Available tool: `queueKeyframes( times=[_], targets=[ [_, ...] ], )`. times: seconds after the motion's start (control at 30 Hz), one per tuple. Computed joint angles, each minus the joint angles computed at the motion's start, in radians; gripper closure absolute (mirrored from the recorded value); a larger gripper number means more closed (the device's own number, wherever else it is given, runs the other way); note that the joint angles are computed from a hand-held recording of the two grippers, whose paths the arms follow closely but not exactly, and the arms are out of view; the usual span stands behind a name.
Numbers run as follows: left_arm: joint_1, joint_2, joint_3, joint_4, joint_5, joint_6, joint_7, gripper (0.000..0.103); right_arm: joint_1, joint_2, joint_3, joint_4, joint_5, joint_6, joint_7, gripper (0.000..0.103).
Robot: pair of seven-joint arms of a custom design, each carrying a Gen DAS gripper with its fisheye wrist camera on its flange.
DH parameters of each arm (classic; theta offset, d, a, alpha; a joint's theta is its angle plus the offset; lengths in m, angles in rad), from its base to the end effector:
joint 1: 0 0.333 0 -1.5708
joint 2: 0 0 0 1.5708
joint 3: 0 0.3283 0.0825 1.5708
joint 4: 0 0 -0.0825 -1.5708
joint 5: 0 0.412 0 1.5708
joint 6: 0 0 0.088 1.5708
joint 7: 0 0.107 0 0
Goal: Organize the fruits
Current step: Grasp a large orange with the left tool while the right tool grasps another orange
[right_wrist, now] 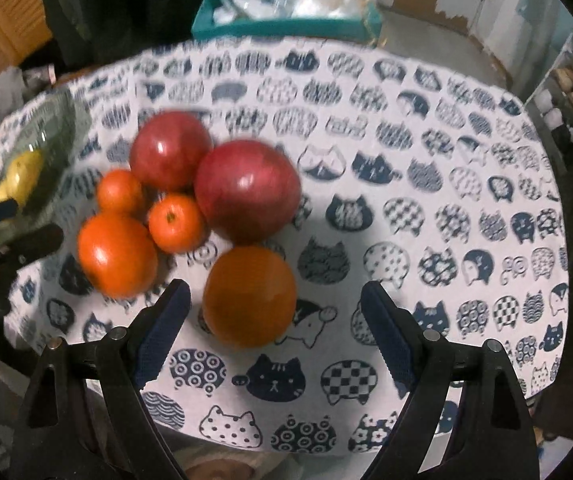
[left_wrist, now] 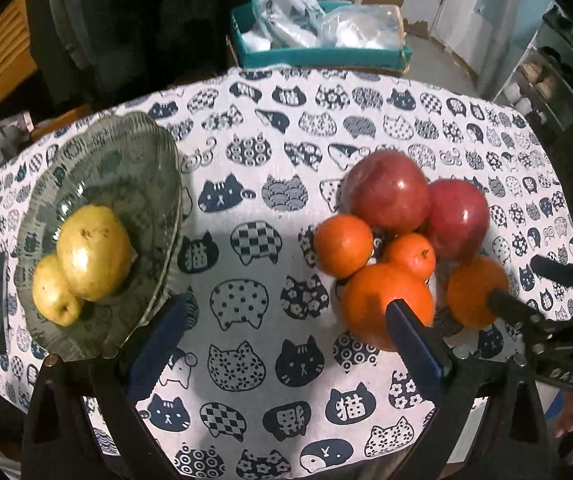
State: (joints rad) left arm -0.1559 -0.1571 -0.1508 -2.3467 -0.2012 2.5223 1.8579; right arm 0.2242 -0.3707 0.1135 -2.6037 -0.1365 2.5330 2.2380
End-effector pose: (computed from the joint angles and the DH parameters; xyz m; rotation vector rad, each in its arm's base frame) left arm 0.5072 -0.1599 0.4249 -1.5699 2.5058 -0.4780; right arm 0.4237 0.1498 0.4032 -1.7890 2.2575 -0.3092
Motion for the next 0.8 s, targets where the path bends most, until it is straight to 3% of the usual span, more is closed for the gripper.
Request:
queueKeyframes(
  times=[0.27,0.53,0.8],
  targets=[
    [-0.002,0.011,-0.001,0.008,-0.014,-0.018,0.006,0.003,0.022,0.075,-0.022,0.014,0.045,0.029,-0.051,0.018],
    [-0.012,0.02,-0.001,0.018,-0.055,-0.032,0.036,0.003,0.052,0.114,-0.053,0.006,0.176,0.077,-0.151,0.044],
    [-0.033,0.035,-0.012,0.028,-0.113,-0.052,0.082,0.003,0.014,0.055,-0.029,-0.025,0.124,0.058,-0.094,0.045]
  ],
)
